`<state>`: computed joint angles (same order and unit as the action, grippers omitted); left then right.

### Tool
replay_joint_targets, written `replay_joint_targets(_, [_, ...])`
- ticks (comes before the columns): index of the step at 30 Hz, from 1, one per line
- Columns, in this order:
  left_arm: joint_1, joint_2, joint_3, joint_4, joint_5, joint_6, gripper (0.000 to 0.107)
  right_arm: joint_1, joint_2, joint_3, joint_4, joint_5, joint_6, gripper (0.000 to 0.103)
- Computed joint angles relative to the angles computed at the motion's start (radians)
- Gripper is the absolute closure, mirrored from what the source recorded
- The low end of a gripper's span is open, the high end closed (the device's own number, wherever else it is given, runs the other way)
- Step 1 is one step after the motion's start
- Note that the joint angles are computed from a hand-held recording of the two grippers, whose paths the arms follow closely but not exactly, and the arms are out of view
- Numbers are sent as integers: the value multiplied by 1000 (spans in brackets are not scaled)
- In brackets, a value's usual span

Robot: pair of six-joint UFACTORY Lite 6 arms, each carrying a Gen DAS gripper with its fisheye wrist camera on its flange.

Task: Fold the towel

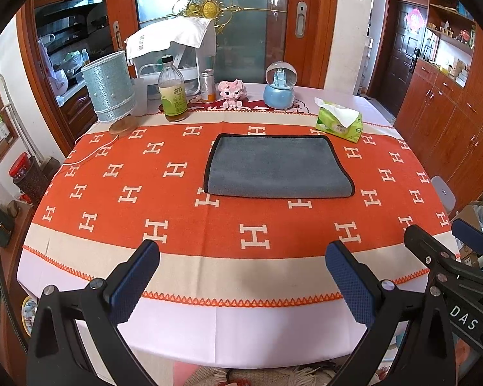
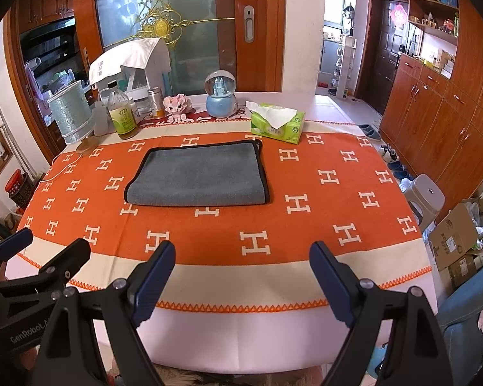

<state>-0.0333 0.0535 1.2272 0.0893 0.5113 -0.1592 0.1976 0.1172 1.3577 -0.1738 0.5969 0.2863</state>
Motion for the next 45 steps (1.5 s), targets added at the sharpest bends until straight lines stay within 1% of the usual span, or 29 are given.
replay_joint_targets(45, [11, -8, -32, -11, -13, 10, 5, 4, 7, -6, -1, -4, 8, 17])
